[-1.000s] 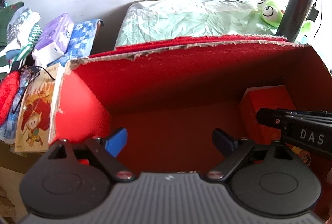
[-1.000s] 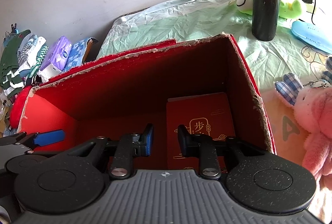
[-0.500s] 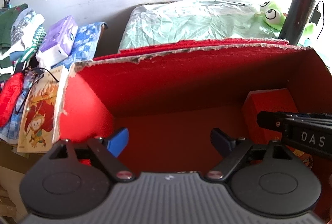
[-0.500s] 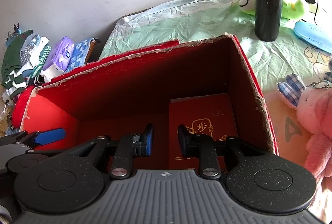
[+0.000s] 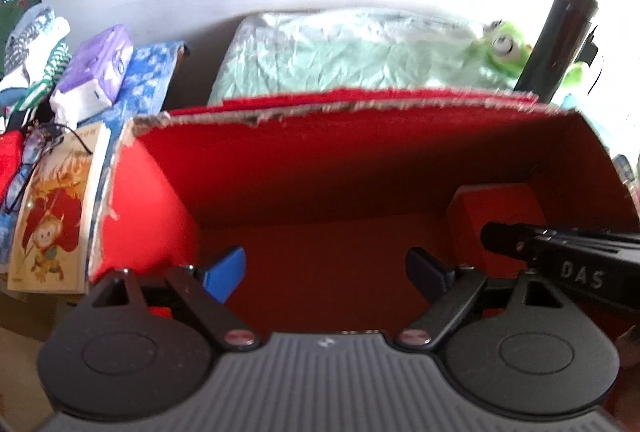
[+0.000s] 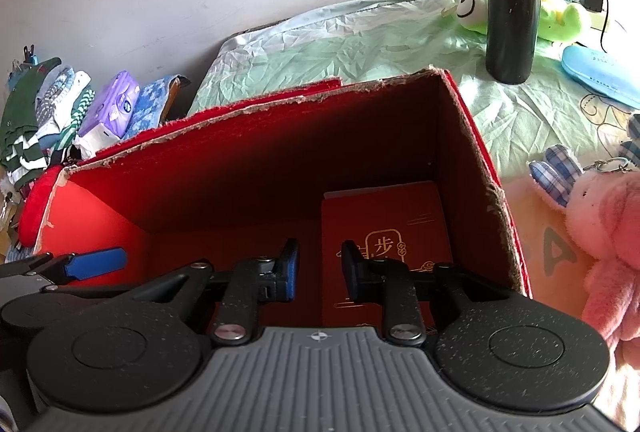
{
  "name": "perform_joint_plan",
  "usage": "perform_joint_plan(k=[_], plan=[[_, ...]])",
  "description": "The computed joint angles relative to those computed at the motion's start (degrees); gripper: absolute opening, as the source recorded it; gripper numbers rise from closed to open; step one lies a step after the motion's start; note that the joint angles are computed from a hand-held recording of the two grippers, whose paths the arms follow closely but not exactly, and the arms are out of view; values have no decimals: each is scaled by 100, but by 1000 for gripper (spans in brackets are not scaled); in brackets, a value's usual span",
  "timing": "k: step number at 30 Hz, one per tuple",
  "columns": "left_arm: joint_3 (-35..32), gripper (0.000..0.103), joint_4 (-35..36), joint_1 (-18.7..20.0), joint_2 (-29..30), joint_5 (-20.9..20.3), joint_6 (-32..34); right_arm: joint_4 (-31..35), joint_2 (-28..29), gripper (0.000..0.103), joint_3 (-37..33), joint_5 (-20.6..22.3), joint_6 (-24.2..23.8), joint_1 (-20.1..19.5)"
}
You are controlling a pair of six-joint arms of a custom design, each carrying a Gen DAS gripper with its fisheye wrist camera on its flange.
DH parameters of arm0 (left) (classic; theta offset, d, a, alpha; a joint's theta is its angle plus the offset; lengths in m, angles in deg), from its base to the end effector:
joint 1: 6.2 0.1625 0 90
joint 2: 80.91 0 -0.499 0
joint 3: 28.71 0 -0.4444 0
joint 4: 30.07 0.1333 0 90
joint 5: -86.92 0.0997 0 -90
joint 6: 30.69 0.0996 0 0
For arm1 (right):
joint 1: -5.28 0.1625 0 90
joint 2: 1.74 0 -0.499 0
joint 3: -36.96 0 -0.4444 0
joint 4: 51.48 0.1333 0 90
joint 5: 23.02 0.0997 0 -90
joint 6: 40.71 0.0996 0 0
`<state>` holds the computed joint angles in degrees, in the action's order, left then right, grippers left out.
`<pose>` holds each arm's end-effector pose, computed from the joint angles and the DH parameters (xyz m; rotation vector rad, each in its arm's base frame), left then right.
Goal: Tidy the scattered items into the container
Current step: 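Withdraw the right gripper from the red box, then move the right gripper to the beige ribbon-tied sandal and grasp it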
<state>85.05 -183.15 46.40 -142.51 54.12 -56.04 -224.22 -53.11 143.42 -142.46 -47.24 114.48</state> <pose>-0.2030 -0.6228 0.2164 0.1195 2.2494 -0.8221 0.3080 -0.6280 0.1573 0.4147 -2.5700 0.7107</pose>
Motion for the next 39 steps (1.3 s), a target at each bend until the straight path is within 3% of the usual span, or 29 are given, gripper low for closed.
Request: perform_joint_plan(k=[4, 7, 10, 11, 18, 21, 23, 29, 30, 33, 35, 37, 39], plan=[[346, 89, -1549, -194, 135, 348, 968, -576, -27, 28, 178, 120, -179, 4], [505, 89, -2193, -422, 188, 719, 1392, -1210, -64, 31, 360, 51, -381, 92], [677, 102, -3147, -775, 215, 1164, 1955, -1447, -240, 31, 569, 191, -642, 172], [758, 102, -3388, -907, 204, 1313, 2043, -1570, -294, 32, 648, 170, -775, 215], [1341, 102, -2032, -1554, -390, 984, 294, -2031, -994, 38, 1361, 575, -1204, 222], [1572, 102, -1756, -1827, -401, 980, -320, -2601, -1229, 49, 1727, 891, -1464, 146], [1650, 102, -1069, -1991, -411, 1002, -902, -2834, -1398, 59, 1961, 1131, -1584, 52], [1970, 101, -157, -2327, -450, 108, -1753, -1444, -2041, 57, 2283, 1416, -1884, -328], [2020, 100, -86, -2357, -446, -90, -1930, -1145, -2098, 52, 2303, 1440, -1929, -409], [2106, 90, 35, -2347, -378, -681, -2336, -337, -2178, 39, 2299, 1513, -1752, -655], [2070, 67, 39, -2259, -268, -1079, -2462, 133, -2192, 33, 2249, 1747, -1515, -836], [2034, 63, -116, -2171, -109, -1336, -2468, 505, -2174, 32, 2179, 1983, -1306, -967], [1932, 65, 48, -2122, 55, -1432, -2504, 787, -2137, 32, 2120, 2107, -1237, -1020]])
